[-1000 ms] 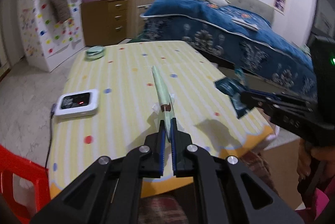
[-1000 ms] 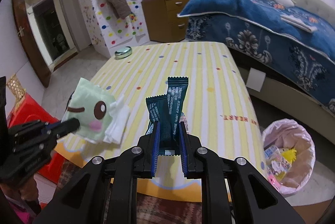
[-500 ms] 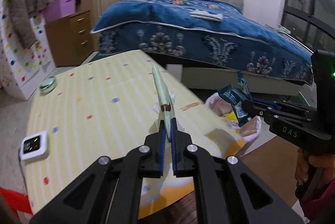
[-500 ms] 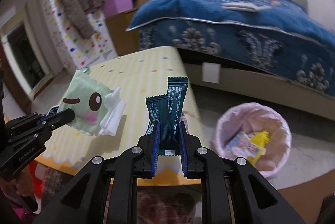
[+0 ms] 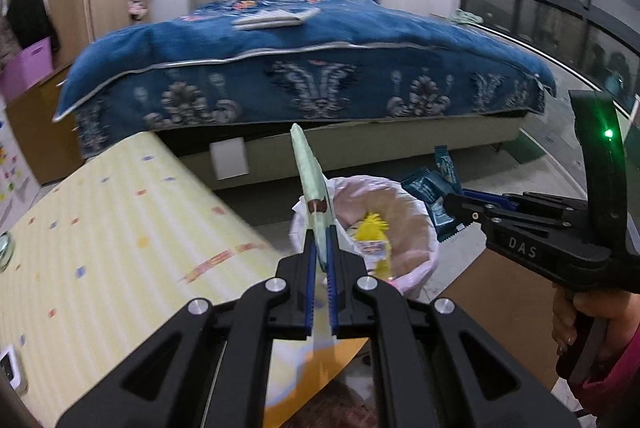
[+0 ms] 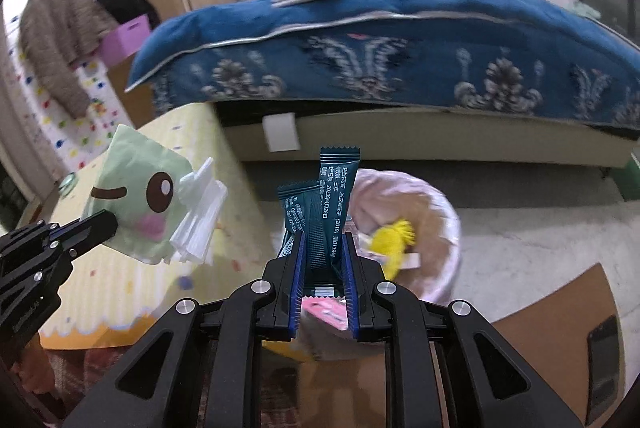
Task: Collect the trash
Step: 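Carry the cloth and snack packets over the pink trash bin with both tools, then open both tools to drop the cloth and packets into the bin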
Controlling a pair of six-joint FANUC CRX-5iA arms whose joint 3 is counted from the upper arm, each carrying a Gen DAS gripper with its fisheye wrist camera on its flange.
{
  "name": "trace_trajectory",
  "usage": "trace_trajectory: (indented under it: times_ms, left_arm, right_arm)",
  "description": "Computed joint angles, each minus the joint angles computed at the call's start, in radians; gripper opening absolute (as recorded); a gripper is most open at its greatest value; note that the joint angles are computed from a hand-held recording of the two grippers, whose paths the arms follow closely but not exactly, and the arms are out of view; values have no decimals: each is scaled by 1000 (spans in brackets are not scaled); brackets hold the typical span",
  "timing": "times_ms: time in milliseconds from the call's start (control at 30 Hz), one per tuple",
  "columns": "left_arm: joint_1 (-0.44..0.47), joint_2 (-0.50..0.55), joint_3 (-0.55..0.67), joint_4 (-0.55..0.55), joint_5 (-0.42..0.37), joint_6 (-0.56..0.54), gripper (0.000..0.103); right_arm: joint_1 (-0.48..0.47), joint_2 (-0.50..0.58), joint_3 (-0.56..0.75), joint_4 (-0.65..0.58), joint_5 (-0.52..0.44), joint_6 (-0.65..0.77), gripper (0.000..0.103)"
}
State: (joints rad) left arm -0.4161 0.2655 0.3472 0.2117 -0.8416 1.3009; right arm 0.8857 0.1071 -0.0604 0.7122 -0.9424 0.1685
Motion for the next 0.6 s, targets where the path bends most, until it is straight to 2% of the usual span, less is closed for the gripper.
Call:
trace_trajectory:
  times_ms: [400,500,533,567,600]
  left_arm:
    - [-46,218,241,-1,-88,-23,3]
    - [-51,260,294,1,-108,-19,5]
    - [-53,272,309,0,-112,-15,6]
    - [-54,284,323,0,-118,-9,15]
    - [-56,291,335,-8,-123,2,32]
  right_arm:
    - [-90,60,31,-87,26,54,18]
    - [-110,67,20,-84,52,48,23]
    - [-121,71,17,-88,67,56,26]
    - [-132,77,18,-105,81,71,33]
    - [-141,83,18,-118,86,75,41]
